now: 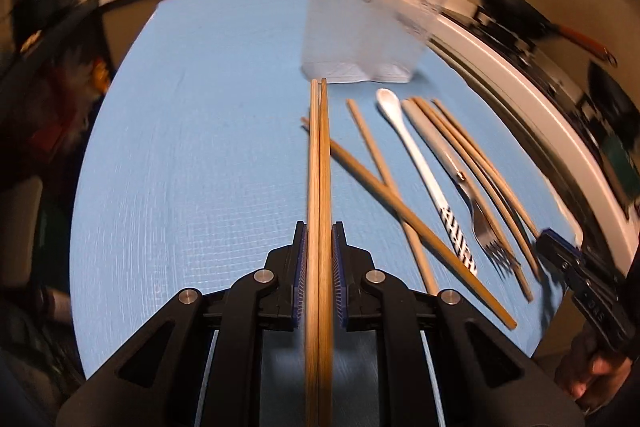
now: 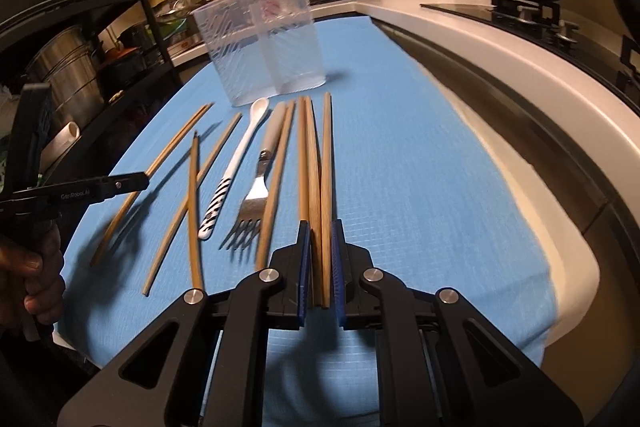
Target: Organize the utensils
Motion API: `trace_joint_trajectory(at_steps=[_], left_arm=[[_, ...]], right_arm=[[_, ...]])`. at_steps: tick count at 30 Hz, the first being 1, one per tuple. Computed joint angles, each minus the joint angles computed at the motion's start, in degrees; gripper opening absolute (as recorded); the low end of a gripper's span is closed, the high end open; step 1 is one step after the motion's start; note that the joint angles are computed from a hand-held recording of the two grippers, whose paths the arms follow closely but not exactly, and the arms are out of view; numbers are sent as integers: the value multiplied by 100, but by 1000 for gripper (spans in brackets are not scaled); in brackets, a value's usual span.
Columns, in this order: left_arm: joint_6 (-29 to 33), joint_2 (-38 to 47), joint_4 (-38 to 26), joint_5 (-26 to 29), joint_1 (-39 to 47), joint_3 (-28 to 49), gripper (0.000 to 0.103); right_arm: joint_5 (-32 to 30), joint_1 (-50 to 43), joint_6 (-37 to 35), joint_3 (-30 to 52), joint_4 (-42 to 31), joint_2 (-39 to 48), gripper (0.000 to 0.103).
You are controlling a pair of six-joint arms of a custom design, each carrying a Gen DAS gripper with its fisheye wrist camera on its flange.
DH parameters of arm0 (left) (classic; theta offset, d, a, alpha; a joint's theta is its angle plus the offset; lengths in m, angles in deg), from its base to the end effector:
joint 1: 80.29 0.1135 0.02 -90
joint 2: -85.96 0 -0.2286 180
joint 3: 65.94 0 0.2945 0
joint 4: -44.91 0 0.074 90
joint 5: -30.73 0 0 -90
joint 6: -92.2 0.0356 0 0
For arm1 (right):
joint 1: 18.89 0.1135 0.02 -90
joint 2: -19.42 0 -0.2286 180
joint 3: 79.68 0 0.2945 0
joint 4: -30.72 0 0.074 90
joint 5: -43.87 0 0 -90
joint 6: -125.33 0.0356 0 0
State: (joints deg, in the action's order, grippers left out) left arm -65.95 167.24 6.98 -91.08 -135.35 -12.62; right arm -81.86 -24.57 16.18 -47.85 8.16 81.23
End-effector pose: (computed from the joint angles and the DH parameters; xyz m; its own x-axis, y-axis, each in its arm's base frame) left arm 0.1804 -0.2254 0.1062 -0.7267 -0.3371 -0.5986 -0.2718 0.9413 -0.2001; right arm 0.2306 -0.0020 0.0861 -0.6566 -0.2023 -0.7266 -0.5171 0.8221 0.2384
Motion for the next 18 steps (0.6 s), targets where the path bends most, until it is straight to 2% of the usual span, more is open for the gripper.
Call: trace_joint_trajectory(at_steps=[2, 4, 6, 7, 10, 14, 18], left_arm=[[-58, -204, 290, 256, 126, -224, 14], [-111, -407, 440, 225, 120, -361, 18], [-198, -712, 496, 157, 57, -508, 19], [-313, -799, 397, 57, -21, -513, 19], [-685, -1091, 148, -212, -297, -620, 19], [-1368, -1023, -701, -541, -799, -422, 19], [-1941, -950, -685, -463, -1153, -558, 19]], right_arm=[[22, -114, 12, 41, -6, 37, 11], [-42, -195, -166, 202, -200, 253, 12], [-66, -285, -257, 244, -248, 289, 14], [-108, -380, -249, 249, -247, 277, 17], [-302, -622, -294, 336, -303, 378, 19], [-198, -567, -552, 400, -381, 549, 19], [-168, -537, -660, 336, -462, 481, 20]])
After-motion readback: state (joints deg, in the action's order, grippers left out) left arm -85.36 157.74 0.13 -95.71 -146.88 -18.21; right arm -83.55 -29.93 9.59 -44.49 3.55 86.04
